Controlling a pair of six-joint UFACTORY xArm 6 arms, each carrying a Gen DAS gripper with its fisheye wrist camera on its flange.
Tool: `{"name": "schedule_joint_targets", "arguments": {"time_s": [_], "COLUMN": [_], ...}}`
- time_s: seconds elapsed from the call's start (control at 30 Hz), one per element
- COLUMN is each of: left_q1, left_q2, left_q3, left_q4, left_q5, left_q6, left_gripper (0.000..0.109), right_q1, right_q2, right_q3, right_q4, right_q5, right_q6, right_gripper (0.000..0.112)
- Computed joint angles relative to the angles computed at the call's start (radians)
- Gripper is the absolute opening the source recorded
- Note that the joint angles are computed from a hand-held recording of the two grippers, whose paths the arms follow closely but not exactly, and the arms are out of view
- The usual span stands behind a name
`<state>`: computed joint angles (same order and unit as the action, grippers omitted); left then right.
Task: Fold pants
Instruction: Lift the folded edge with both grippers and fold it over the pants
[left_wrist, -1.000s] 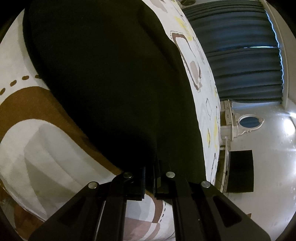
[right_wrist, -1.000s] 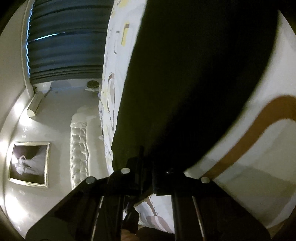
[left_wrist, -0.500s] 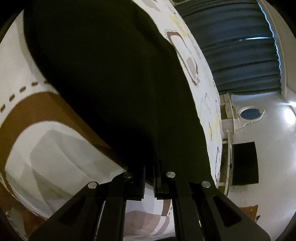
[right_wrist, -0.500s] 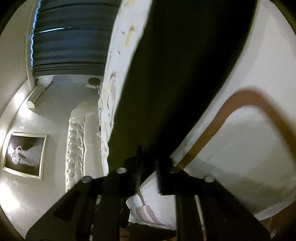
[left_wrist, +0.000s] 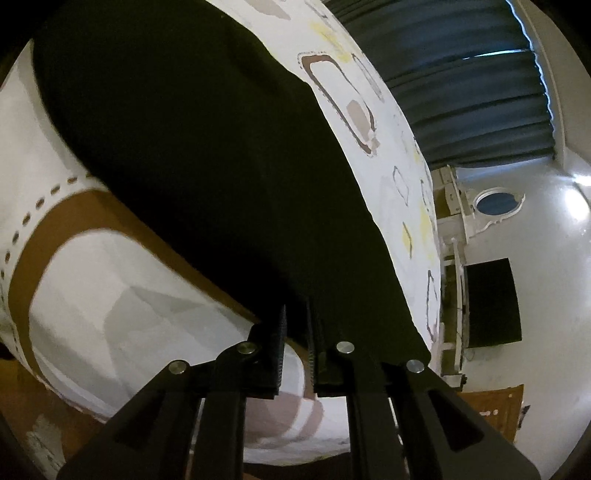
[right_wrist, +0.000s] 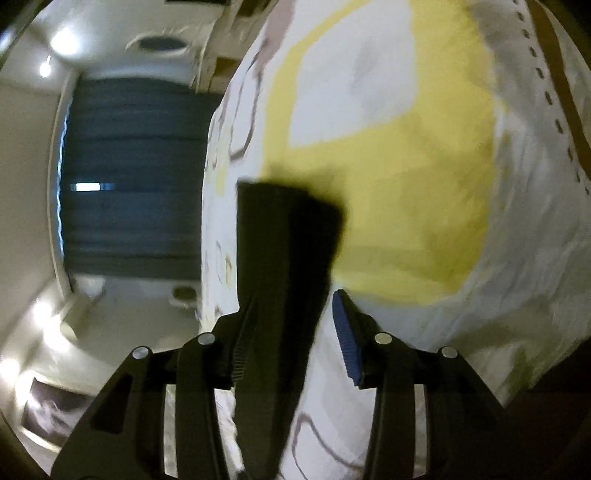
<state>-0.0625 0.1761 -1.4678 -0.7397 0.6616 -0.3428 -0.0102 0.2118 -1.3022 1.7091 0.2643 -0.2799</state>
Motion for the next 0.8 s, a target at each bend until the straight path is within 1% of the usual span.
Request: {"name": "schedule_joint_targets", "arguments": {"time_s": [0.03,0.07,0.17,0.23,0.27,0.3,0.33,0.43,0.5,0.57,0.6,0.63,0.67,0.73,0.8], "left_q1": [-0.003,-0.007,-0.014,-0.016,-0.018,-0.021,-0.024,-0.036,-0.043,-0.046,-0.042,-0.036,-0.024,-0.001,0.031], "left_q2": [-0.006,-0.011,-0.018,-0.013,-0.014,-0.012,-0.013,-0.015,-0.018,-0.017,-0.034,-0.036,-0.032,-0.022,-0.006], "left_q3": [0.005,0.012,0.026,0.024,0.025,0.022,0.019,0.005,0.0,-0.008,0.009,0.012,0.007,-0.006,-0.026], "left_q4": [-0.015,-0.025,-0.033,-0.033,-0.036,-0.04,-0.038,-0.051,-0.052,-0.038,-0.03,-0.024,-0.007,0.037,0.084], "left_q5": [0.007,0.017,0.053,0.073,0.08,0.084,0.084,0.082,0.068,0.038,0.024,0.005,-0.008,-0.024,-0.021], "left_q6": [-0.006,-0.008,-0.016,-0.029,-0.029,-0.026,-0.021,0.024,0.056,0.08,0.088,0.093,0.092,0.08,0.085], "left_gripper": [0.009,0.009,0.009,0.009,0.009,0.009,0.009,0.009,0.009,0.009,0.009,0.01,0.01,0.01,0.01], "right_q1": [-0.007,-0.011,-0.008,-0.011,-0.02,-0.032,-0.041,-0.046,-0.061,-0.069,-0.07,-0.078,-0.064,-0.056,-0.042], "right_q2": [0.01,0.017,0.05,0.075,0.085,0.094,0.103,0.115,0.091,0.074,0.067,0.073,0.065,0.062,0.048], "right_q3": [-0.009,-0.016,-0.064,-0.095,-0.105,-0.109,-0.118,-0.143,-0.117,-0.081,-0.064,-0.058,-0.049,-0.054,-0.056], "right_q4": [0.059,0.086,0.133,0.14,0.134,0.118,0.091,0.049,0.052,0.007,0.01,0.056,0.06,-0.006,-0.115], "right_q5": [-0.002,-0.004,-0.035,-0.035,-0.025,-0.008,0.013,0.021,0.025,0.023,0.024,0.041,0.03,0.013,-0.037], "right_q6": [-0.041,-0.059,-0.096,-0.103,-0.102,-0.098,-0.094,-0.09,-0.127,-0.093,-0.087,-0.119,-0.124,-0.081,0.0], "right_gripper": [0.042,0.042,0.042,0.041,0.039,0.033,0.016,0.016,0.015,0.015,0.015,0.014,0.014,0.016,0.021]}}
